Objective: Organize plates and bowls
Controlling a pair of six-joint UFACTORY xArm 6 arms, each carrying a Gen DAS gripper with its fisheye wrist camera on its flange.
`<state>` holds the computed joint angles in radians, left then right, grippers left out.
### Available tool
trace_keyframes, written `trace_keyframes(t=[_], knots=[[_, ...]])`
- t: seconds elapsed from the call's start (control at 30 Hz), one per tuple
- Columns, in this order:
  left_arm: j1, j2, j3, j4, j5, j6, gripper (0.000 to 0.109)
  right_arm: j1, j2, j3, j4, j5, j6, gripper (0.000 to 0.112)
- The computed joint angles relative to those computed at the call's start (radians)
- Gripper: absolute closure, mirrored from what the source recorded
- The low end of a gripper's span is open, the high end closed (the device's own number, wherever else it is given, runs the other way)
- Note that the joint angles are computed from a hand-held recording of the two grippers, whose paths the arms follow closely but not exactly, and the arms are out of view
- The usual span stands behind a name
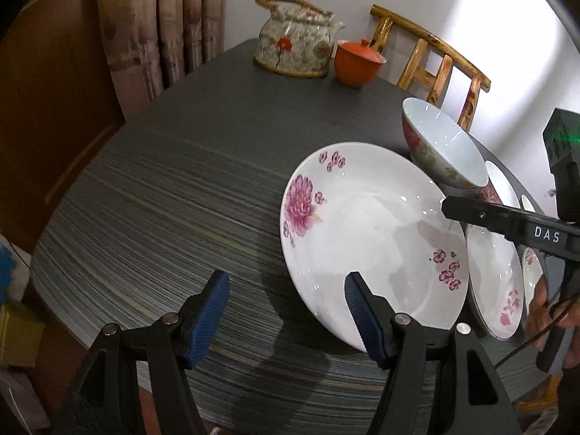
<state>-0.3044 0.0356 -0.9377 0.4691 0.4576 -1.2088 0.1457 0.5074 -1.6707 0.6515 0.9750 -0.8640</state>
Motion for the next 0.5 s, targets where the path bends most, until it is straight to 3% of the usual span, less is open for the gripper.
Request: trace_keyframes(t=[0.13,0.27,0.33,0.43,0.5], knots=[[0.012,0.011,0.022,-0.091,-0.061,0.064,0.041,0.003,0.035,-0.039,-0.028,0.009,0.022,0.069],[0.012,0.017,0.023,-0.097,-0.065,0.097,0.044,0.000,0.085,-0.105,-0.045,0.045,0.058,0.069],[0.010,0.031,0.010,-0.138,-0.058,0.151,0.074,0.007,0.095,-0.113,-0.069,0.039,0.063,0.069],[0.014,0.037,0.021,-0.234,-0.101,0.231,0.086,0.012,0.129,-0.152,-0.092,0.059,0.092,0.072],[0.010,0.038,0.010,-0.195,-0.076,0.214,0.089,0.015,0.138,-0.161,-0.096,0.069,0.094,0.082]])
